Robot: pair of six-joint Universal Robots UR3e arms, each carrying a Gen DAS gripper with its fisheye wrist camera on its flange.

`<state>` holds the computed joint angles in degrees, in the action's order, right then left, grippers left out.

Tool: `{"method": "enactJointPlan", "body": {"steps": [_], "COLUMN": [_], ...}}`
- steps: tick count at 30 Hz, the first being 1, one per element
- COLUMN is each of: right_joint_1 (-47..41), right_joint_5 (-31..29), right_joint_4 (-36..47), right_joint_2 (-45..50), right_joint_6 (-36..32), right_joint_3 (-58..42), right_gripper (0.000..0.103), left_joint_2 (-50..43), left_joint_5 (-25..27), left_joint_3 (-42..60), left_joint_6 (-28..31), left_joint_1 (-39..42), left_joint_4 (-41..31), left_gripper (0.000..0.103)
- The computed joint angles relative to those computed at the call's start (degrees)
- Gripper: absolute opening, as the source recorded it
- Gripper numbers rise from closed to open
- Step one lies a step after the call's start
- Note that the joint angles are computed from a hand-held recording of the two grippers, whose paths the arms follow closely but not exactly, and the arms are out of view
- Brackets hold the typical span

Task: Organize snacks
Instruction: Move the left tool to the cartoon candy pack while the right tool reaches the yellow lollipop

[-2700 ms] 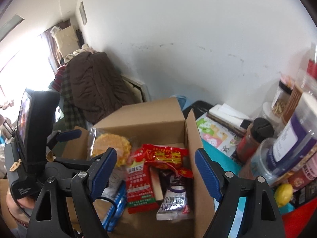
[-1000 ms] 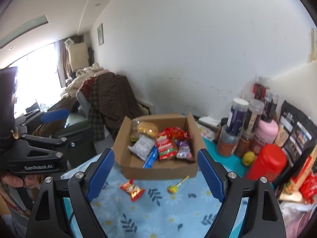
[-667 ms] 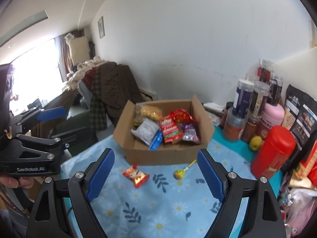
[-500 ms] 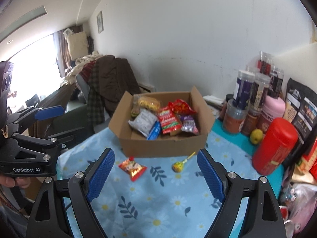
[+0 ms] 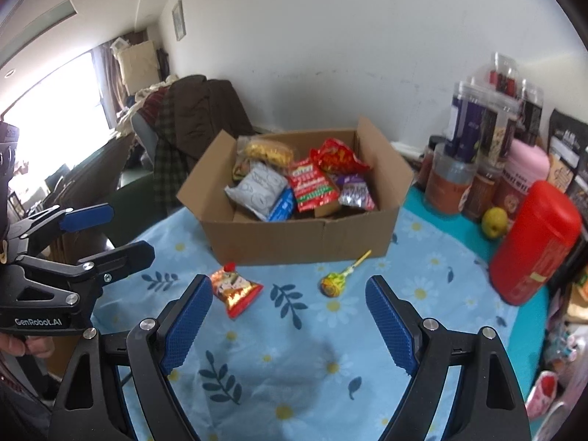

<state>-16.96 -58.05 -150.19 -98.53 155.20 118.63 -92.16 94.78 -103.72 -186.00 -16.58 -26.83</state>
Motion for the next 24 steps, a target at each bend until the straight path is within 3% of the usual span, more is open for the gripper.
{"method": "enactJointPlan", "body": {"steps": [15,20,24], "right_joint_1": [4.7,5.7,6.3], "right_joint_5": [-4.9,-7.0,-9.1], "right_joint_4": [-1.0,0.2,3.2], "right_joint_2": [20.3,26.2,31.2], "right_joint_6": [1.1,2.6,4.3], "right_joint_3": [-11.6,-16.6,-21.9], "right_gripper": [0.080,0.076,0.066], "left_joint_2": [-10.7,-14.7,-17.4], "left_joint_5": [-7.8,-9.1,-9.6], "left_joint_3": [2.0,4.5,6.5], "left_joint_6": [0.4,0.9,1.1], "left_joint_1": [4.4,4.6,4.6], "left_joint_4": [0.6,-0.3,-1.4], "left_gripper": [0.091,0.091,0.091]}}
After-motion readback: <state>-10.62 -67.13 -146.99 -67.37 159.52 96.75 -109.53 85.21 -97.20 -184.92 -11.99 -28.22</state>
